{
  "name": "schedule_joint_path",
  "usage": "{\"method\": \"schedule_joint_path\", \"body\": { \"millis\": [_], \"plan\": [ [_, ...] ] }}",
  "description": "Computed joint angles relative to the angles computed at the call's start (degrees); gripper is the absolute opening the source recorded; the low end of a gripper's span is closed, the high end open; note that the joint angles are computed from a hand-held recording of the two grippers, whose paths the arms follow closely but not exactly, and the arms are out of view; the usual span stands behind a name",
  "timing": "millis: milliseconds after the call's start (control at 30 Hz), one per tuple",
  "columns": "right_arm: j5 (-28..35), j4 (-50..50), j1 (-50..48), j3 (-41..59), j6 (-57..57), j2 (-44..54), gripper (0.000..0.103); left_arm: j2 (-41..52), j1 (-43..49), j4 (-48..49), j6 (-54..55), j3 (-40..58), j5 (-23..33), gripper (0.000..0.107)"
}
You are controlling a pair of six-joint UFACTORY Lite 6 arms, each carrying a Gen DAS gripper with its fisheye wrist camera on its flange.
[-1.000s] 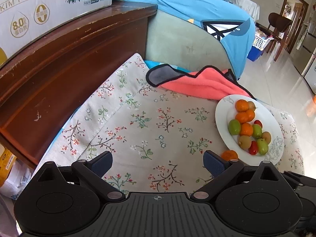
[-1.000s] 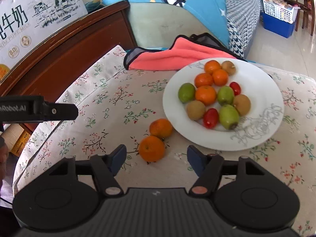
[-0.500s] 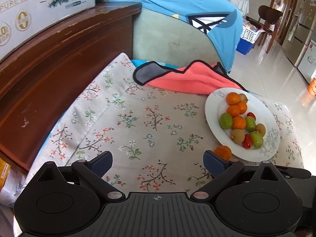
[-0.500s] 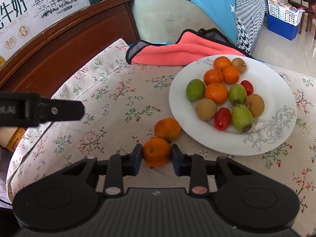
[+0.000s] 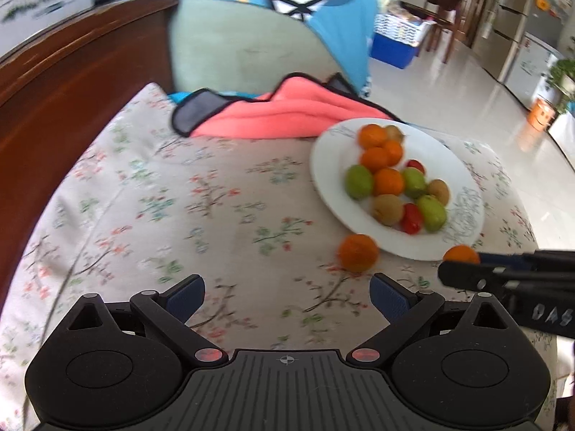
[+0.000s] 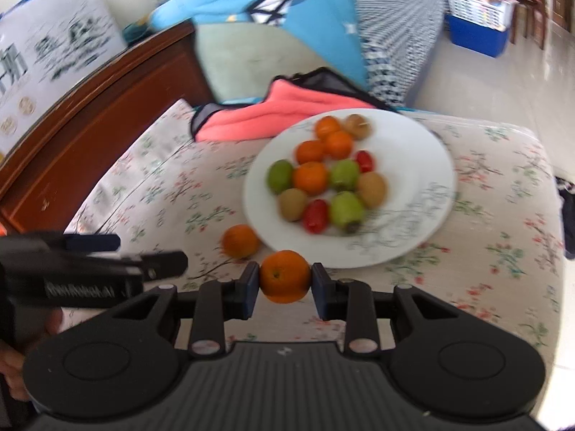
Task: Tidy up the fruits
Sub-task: 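Grasp a tangerine with the right gripper while the left grasps the other tangerine, then carry both tangerines over the plate and open both grippers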
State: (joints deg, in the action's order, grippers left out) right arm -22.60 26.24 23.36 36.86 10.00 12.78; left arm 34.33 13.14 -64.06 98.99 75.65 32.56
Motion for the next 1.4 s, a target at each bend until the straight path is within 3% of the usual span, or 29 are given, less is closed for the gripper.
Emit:
{"method": "schedule_joint_path", "body": {
  "millis": [167,367,467,700,800,1400],
  "plan": [
    [0.2,-0.5,-2.4,-3.7,1.6,-4.9,0.031,-0.7,-3.2,-11.7,13.1,-4.5,-3.1,0.098],
    [1.2,-2.2,-4.7,-5.8,4.0,-8.6,0.031,1.5,-5.4,-15.8,18.2,-4.0,-2.3,0.094],
    [1.4,-4.3,-5.7,-6.7,6.1,-9.7,0.031,2.7,-6.2,-16.0,19.1,-3.4,-2.3,0.084],
    [1.9,-4.8,-6.4,-6.9,7.1,-11.0,0.031,4.8,-6.3,-13.3,17.8,-1.5,-0.1,0.04],
    [2.0,-5.7,-6.3,-6.7,8.0,-10.8,0.031,5.1,-6.2,-12.6,16.7,-0.9,1.1,0.028],
    [2.3,-8.4,-7.4,-5.9,9.5,-10.2,0.031,-1.8,-2.9,-12.4,14.5,-3.4,5.2,0.028]
  ]
}}
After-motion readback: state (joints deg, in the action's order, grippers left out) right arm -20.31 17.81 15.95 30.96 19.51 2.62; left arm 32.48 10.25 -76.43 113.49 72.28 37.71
